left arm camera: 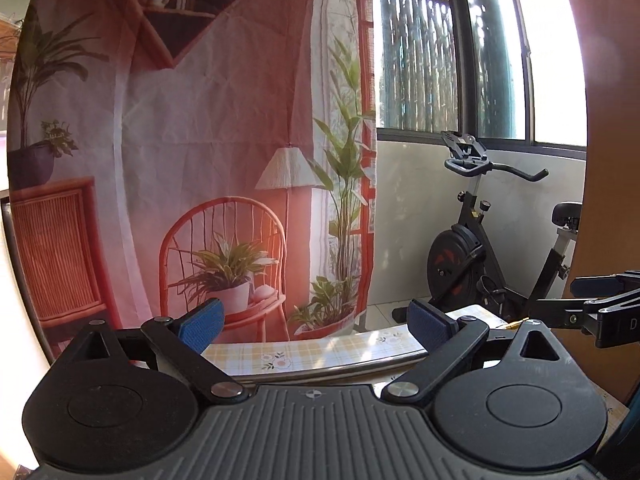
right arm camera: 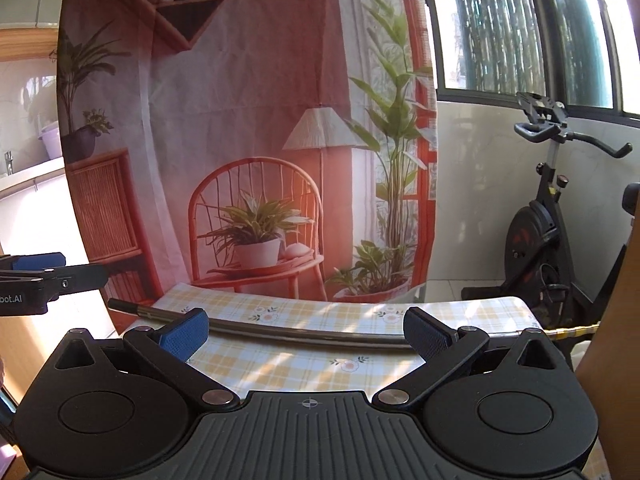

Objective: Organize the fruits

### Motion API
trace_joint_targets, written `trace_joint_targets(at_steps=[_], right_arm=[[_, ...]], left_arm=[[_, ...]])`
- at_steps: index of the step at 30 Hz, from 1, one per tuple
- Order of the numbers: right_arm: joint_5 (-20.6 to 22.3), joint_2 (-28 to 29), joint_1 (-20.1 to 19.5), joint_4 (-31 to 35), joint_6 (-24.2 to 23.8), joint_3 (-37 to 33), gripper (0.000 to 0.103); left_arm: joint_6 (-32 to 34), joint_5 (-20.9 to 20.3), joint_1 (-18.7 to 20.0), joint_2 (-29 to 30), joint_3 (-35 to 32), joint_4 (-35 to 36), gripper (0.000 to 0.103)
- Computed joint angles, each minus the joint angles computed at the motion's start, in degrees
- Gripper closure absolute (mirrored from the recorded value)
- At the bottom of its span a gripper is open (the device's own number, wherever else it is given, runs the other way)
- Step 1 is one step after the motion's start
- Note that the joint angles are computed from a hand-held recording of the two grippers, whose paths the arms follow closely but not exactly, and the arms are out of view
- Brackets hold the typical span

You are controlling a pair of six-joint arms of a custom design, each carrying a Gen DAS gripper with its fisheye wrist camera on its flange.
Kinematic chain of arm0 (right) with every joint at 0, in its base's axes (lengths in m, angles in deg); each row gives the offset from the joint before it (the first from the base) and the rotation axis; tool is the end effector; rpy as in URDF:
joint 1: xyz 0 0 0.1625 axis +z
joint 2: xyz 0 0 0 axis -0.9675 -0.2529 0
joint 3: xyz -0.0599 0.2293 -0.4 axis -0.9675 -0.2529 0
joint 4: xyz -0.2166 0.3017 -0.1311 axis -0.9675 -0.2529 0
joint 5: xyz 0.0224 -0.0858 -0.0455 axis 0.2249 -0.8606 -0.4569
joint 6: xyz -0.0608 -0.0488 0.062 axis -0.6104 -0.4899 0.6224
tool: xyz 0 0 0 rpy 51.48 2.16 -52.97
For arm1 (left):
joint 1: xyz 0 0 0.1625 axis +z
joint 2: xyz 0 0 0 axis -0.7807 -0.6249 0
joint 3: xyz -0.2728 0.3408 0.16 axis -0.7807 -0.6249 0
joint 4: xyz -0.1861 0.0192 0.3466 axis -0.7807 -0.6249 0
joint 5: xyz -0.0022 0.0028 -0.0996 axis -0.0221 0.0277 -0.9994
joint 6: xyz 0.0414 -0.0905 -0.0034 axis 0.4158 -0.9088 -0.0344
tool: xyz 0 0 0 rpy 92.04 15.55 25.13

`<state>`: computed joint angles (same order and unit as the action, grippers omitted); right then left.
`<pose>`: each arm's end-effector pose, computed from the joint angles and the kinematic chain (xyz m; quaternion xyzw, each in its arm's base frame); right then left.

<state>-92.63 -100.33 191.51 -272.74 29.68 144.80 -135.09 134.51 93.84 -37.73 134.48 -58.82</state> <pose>0.3175 -0.5096 0.2104 0.1086 -0.7575 0.5578 0.3215 -0.3072 -0.5329 0.2545 0.4395 0.7464 -0.4696 0.1711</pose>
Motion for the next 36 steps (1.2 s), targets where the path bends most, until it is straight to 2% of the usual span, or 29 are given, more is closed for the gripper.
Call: trace_joint_targets(at_steps=[3,7,15,36], right_arm=[[0.07,-1.28,1.36,-1.75,-0.2,0.45,0.0],[-0.69,-2.23,3.16,-3.91,-2.17,0.32,0.0],[-2.22,-1.86,5.41,-6.34,-5.86,-0.81,0.0],[-3.52,-1.26,5.67,-6.89,-5.57,-1.38,0.0]], left_arm=[[2.05,0.57,-1.72,-1.28,1.57,-2.33,0.002],[0.83,1.61,-2.8,-1.91,2.11,-1.86,0.002],[-2.26,2.8,-2.33,-2.45,2.33,-0.43,0.002],[-1.43,1.39,-2.58,-3.07,2.84,-0.99,0.002]])
